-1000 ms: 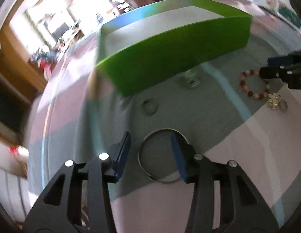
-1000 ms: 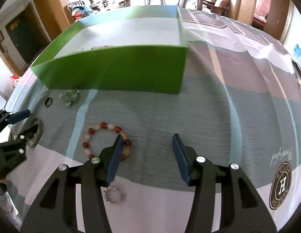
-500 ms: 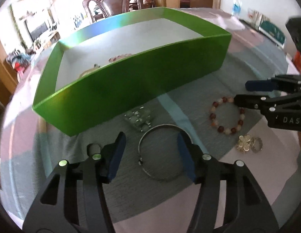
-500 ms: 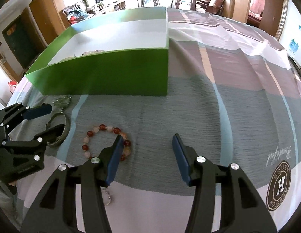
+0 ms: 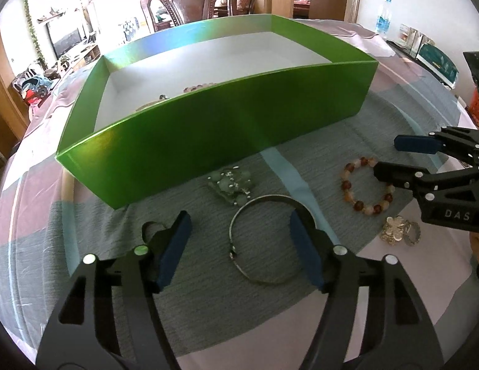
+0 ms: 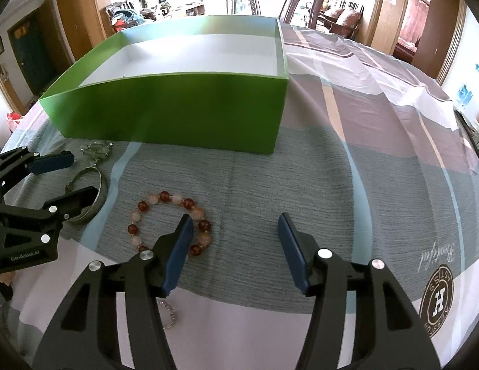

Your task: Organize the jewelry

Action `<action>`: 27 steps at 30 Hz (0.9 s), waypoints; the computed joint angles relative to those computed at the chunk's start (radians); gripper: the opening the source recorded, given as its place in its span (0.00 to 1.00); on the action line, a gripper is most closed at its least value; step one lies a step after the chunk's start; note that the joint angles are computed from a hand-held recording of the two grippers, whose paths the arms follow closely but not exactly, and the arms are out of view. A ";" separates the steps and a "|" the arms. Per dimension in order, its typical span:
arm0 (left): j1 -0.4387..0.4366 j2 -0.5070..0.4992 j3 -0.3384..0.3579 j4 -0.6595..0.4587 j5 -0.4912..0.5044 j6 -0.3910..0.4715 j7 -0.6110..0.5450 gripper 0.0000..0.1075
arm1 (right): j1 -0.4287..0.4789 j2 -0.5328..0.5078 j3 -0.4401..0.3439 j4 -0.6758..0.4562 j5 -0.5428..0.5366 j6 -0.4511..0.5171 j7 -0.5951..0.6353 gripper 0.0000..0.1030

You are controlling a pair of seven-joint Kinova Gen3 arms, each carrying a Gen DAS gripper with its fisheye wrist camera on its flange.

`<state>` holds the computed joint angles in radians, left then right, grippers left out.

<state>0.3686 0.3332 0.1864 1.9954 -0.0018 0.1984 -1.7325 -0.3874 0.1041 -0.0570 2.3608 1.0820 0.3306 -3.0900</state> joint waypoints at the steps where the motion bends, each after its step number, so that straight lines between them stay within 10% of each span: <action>1: 0.009 0.001 -0.011 -0.001 -0.002 0.000 0.008 0.67 | 0.000 0.000 0.000 0.000 0.000 0.000 0.000 0.55; 27: -0.014 0.001 0.000 0.004 0.009 -0.003 -0.003 0.69 | -0.009 0.005 -0.005 0.002 0.040 0.007 -0.038 0.59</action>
<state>0.3548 0.3343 0.1863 1.9993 0.0069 0.1953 -1.7351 -0.3964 0.1089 -0.0622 2.3630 1.1224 0.3377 -3.1279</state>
